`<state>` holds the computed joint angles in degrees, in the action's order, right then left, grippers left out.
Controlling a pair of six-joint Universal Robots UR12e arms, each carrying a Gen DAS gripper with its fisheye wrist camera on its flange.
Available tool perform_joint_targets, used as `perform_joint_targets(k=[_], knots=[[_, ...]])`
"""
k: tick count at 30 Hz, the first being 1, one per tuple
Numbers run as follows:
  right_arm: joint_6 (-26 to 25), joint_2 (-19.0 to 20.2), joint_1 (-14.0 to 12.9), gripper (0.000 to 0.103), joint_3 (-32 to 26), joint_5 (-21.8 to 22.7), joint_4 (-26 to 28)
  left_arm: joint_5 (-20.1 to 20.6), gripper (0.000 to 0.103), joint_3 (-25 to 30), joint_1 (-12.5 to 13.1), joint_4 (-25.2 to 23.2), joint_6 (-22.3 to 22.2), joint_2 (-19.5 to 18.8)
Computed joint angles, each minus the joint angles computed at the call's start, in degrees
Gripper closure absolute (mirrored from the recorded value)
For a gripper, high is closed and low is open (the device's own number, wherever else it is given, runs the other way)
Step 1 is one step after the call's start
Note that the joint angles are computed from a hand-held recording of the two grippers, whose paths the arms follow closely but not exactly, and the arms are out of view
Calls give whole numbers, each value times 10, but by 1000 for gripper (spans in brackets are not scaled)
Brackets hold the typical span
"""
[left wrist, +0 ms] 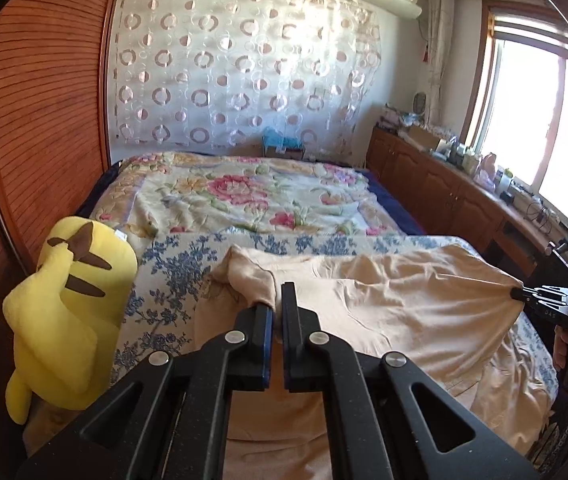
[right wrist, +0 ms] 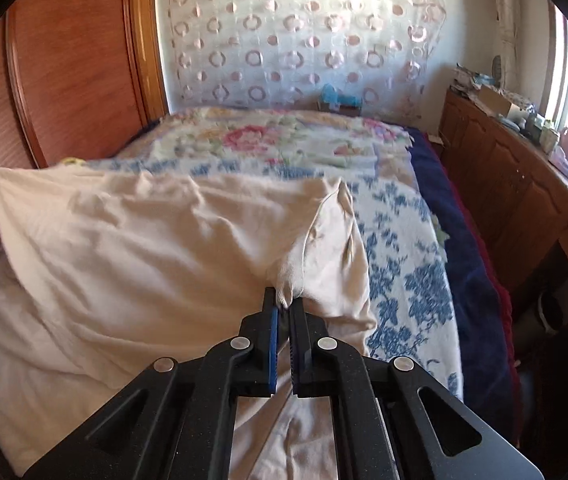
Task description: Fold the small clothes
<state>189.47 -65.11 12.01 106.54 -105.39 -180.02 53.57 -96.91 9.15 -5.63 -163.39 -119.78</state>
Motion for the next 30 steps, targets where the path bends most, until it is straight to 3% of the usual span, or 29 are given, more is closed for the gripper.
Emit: perform_joint_targets(k=[9,15,21,26,30], knots=[[-10,-62,13,99,74,16,-80,-62,99,-54,37,44,-5,41],[-19,-104,25,99,134,12,-109,-80,99,-105,66,31,16,63],[4,-112,29,99,165,13,-71,-35,99,-141,75,-19,56,63],[29,-92,23,99,175,47,-44,10,99,-147,70,-35,74,56],[36,-76,25,99,165,39,-27,21,96,-147,67,-44,77,53]])
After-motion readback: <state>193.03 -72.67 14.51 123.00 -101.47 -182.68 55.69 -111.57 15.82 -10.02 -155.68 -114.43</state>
